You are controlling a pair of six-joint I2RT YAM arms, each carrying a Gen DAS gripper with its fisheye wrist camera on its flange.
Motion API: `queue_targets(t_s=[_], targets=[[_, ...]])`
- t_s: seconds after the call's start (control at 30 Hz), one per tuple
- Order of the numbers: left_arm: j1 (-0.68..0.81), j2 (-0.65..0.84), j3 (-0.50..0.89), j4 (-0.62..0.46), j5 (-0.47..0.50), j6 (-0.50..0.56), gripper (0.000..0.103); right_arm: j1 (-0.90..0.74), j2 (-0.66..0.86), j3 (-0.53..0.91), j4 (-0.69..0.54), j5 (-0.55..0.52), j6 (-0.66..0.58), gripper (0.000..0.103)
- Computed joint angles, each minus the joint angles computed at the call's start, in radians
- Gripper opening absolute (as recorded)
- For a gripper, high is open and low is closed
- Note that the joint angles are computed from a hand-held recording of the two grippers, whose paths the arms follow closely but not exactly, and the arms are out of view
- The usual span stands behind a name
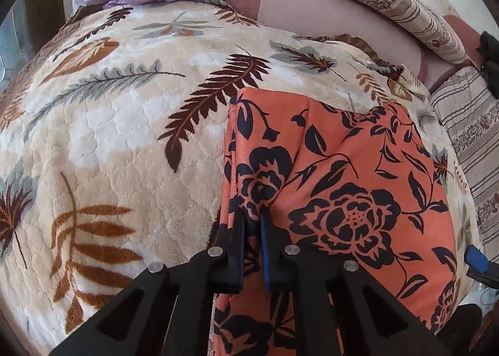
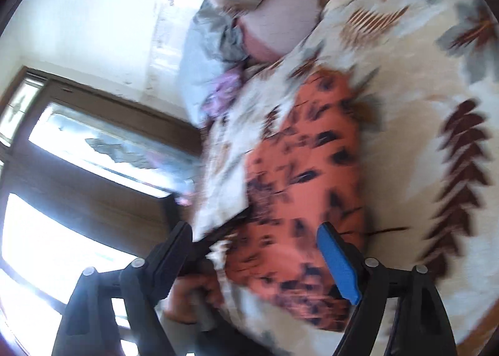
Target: Fold small clothes
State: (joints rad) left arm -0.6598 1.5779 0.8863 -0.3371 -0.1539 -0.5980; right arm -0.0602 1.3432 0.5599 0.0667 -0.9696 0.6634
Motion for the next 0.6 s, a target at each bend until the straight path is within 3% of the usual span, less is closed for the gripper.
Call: queue_targets(t_s=[0.1, 0.13, 0.23, 0.37, 0.47, 0.53, 0.6], targets=[[-0.004, 0.002, 0.003, -0.001, -0.004, -0.004, 0.011, 0.075, 0.233, 0.068, -0.046, -0.002, -0.030, 0.089], [-0.001, 0.004, 0.004, 0.000, 0.002, -0.004, 0.011, 0.078, 0.261, 0.049, -0.001, -0.029, -0.004, 0.087], [0.012, -0.002, -0.004, 0.012, 0.024, 0.002, 0.011, 0.098, 0.168, 0.110, -0.233, 0.054, -0.129, 0.086], [0.011, -0.013, -0.030, 0.044, 0.022, -0.004, 0.013, 0.132, 0.090, 0.106, -0.254, 0.124, -0.170, 0.088], [0.011, -0.016, -0.034, 0.049, 0.021, -0.003, 0.013, 0.150, 0.173, 0.095, -0.252, 0.154, -0.213, 0.084], [0.012, -0.018, -0.039, 0.055, 0.023, -0.008, 0.013, 0.144, 0.163, 0.185, -0.379, 0.154, -0.259, 0.084], [0.011, -0.018, -0.042, 0.062, 0.024, -0.014, 0.013, 0.130, 0.144, 0.272, -0.417, 0.165, -0.278, 0.084]])
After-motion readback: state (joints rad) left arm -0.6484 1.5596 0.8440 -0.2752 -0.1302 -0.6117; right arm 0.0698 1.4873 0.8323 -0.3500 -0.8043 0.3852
